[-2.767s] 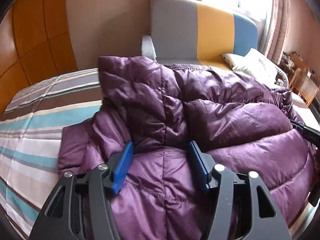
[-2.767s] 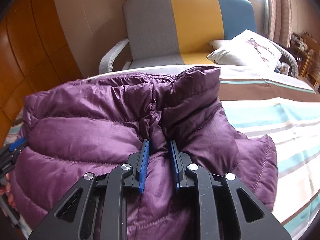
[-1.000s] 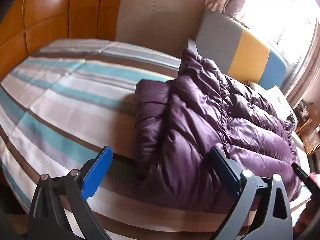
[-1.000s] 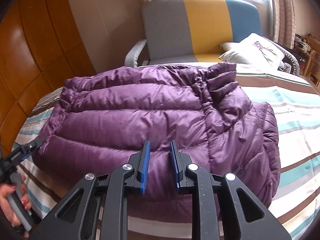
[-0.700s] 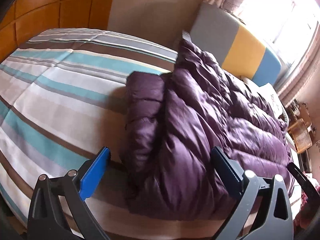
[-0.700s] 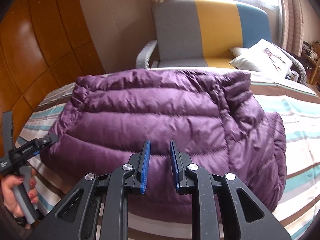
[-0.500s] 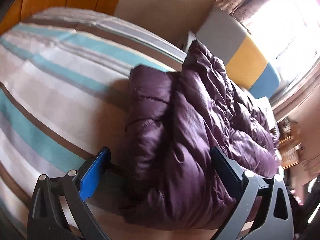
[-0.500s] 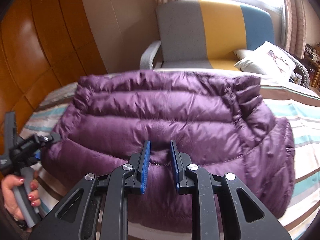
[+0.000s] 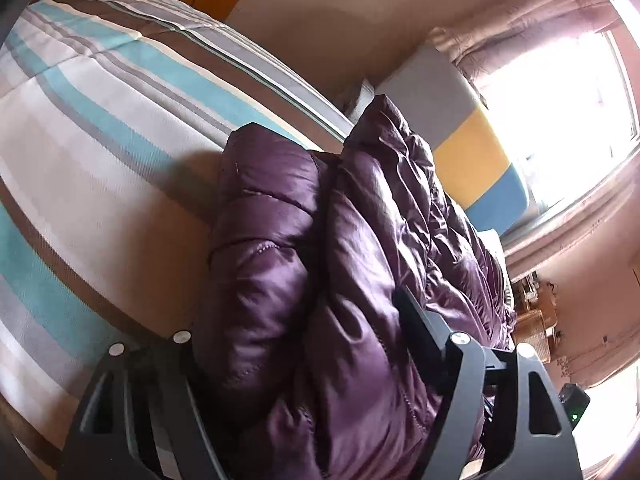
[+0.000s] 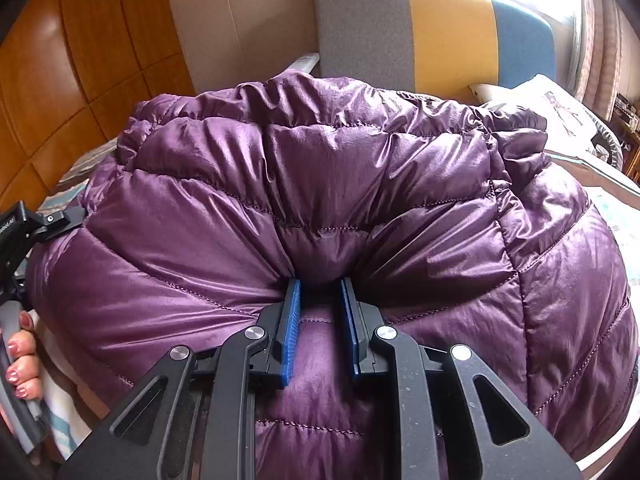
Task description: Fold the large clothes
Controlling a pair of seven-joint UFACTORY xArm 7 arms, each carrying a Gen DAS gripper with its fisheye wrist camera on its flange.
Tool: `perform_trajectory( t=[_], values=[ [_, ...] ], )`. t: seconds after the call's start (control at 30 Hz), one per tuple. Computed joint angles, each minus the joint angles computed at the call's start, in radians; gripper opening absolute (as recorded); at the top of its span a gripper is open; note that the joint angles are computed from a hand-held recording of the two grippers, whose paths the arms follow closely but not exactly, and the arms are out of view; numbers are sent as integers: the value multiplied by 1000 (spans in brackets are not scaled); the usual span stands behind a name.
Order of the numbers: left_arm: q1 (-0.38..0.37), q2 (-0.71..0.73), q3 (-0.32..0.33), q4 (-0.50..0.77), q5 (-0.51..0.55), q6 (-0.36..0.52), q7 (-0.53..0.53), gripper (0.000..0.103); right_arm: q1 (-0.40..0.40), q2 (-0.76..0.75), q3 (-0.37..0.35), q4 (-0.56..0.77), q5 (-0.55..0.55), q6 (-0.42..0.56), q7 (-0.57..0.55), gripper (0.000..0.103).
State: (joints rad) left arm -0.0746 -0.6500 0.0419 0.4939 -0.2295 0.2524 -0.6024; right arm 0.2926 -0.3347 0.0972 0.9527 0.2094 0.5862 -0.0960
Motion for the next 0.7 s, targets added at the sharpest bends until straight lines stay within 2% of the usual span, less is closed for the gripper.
perform_trajectory(
  t=[0.07,0.1,0.13,0.17,0.27,0.33,0.4,0.5,0.57,0.7],
  values=[
    [8,26,-13,14,20,-3,8,65,2,-2,-1,-4,3,-6,-1,20],
    [0,27,-10,11,16,-7,10,56,2,5,-1,0,3,-7,-2,20],
    [-28,35,17,15,-4,-12,24,48,1,5,0,1,1,-6,0,20],
    [-74,42,58,17,-42,-22,43,45,0,3,1,0,-2,-6,2,20],
    [-99,42,81,18,-79,-26,67,36,-4,0,11,-7,-20,-14,14,20],
    [-76,28,52,14,-61,-16,76,24,-2,1,13,-6,-26,-13,22,20],
    [-19,4,-16,17,-13,-3,54,21,0,3,11,-2,-30,-6,15,20],
    [14,-47,-62,10,30,-5,30,18,-2,0,17,2,-52,13,14,20],
    [15,-90,-76,2,52,-3,24,17,0,-9,15,-3,-51,28,12,20],
    [-19,-194,-61,-11,72,42,48,16,-1,-56,18,-23,-56,82,26,20]
  ],
)
